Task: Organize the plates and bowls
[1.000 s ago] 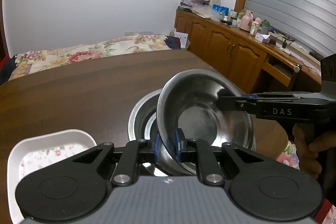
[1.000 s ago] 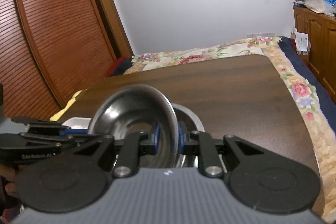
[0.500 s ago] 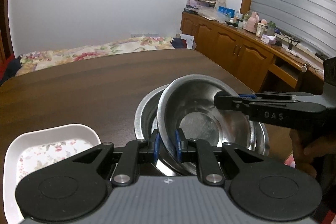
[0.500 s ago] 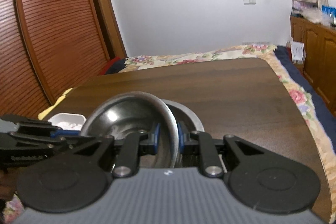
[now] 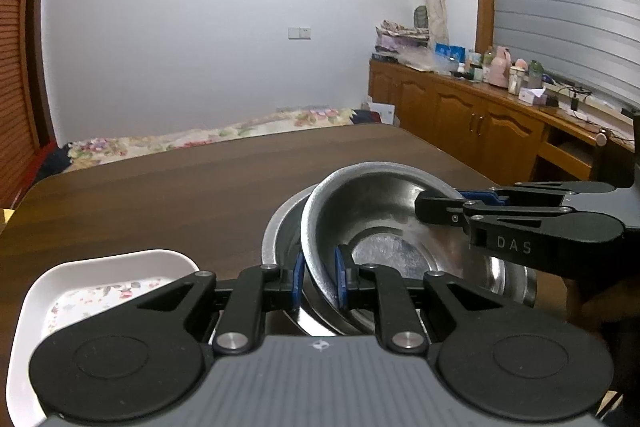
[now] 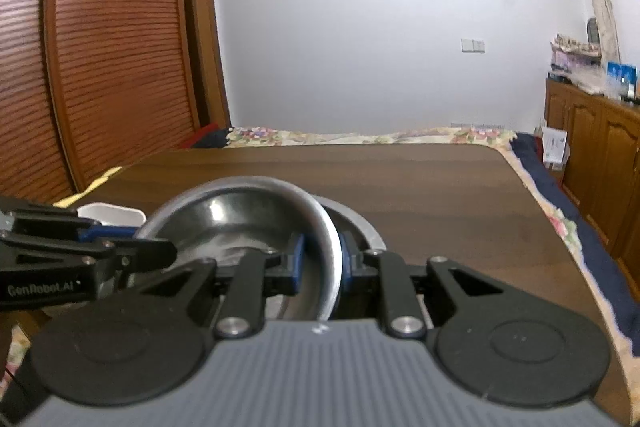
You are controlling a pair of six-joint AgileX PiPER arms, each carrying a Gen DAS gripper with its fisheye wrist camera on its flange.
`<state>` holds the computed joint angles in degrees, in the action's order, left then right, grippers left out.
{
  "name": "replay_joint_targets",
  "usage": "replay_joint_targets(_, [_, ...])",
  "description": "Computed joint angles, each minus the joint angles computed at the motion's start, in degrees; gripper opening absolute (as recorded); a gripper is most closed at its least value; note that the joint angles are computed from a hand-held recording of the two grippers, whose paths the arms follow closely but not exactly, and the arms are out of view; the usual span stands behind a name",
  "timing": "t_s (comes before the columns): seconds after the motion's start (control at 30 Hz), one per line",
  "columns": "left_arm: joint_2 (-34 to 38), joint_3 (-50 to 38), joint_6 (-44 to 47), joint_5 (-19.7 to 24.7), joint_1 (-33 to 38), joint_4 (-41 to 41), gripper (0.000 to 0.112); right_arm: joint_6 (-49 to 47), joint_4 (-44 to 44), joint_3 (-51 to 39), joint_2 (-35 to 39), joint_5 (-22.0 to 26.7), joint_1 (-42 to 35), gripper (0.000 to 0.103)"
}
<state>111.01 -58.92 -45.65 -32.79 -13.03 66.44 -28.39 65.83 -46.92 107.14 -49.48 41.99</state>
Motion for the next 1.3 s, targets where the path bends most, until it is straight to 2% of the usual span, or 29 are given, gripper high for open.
replay_joint_targets(0.13, [0.18, 1.75, 6.61, -0.4, -0.92, -6.49, 0.019, -2.34, 0.51, -0.66, 0.81, -1.01, 0.17, 0.022])
replay_joint_targets(0.3, [-0.05, 1.92, 6.28, -0.39, -1.03, -7.35, 0.019, -1.37, -1.4, -0.06, 0.28, -0.3, -0.74, 0.021])
replay_joint_targets(0.43, [0.28, 0.5, 3.01, -0.39, -0.48, -4.99, 0.019, -2.41, -1.55, -0.34, 0.14, 0.54, -1.1, 0.021])
replay_joint_targets(0.6, [-0.13, 1.58, 4.77, -1.28, 0.1, -6.26, 0.019, -4.58, -0.74, -1.18, 0.51, 0.68, -1.02, 0.021])
replay_joint_targets(0.77, [-0.89, 2.37, 6.03, -1.96, 0.65, -7.88, 0.019, -0.95, -2.4, 0.26, -0.42, -1.33, -0.56, 0.021])
replay_joint_targets(0.8, [-1.02, 2.57, 6.25, -2.2, 0.79, -8.21, 0.02, -0.31, -2.54, 0.6, -0.6, -1.92, -0.33, 0.023])
replay_joint_targets(0.87, [-1.39, 3.81, 7.86, -2.71, 0.78, -10.15, 0.031, 0.74, -2.41, 1.5, -1.27, -3.57, 0.41, 0.031])
replay_joint_targets(0.93, [-1.56, 4.4, 9.54, -3.01, 0.83, -12.01, 0.042, 1.54, -1.99, 2.25, -1.57, -5.24, 1.31, 0.044])
replay_joint_targets(1.0, [-1.73, 5.19, 11.13, -3.59, 0.91, -13.67, 0.049, 2.11, -1.24, 2.72, -1.35, -6.9, 2.12, 0.051])
replay_joint_targets(1.07, [-1.78, 5.92, 12.95, -3.83, 0.71, -15.91, 0.061, 3.17, -0.66, 2.98, -0.75, -8.08, 2.59, 0.053])
replay_joint_targets(1.2, [-1.24, 5.99, 13.78, -3.52, 0.37, -17.58, 0.064, 7.25, -1.77, 3.57, 1.06, -8.9, 2.23, 0.062])
replay_joint_targets(1.3, [-0.7, 5.88, 14.27, -3.03, -0.07, -18.61, 0.064, 8.84, -2.23, 3.38, 2.28, -8.65, 1.65, 0.063])
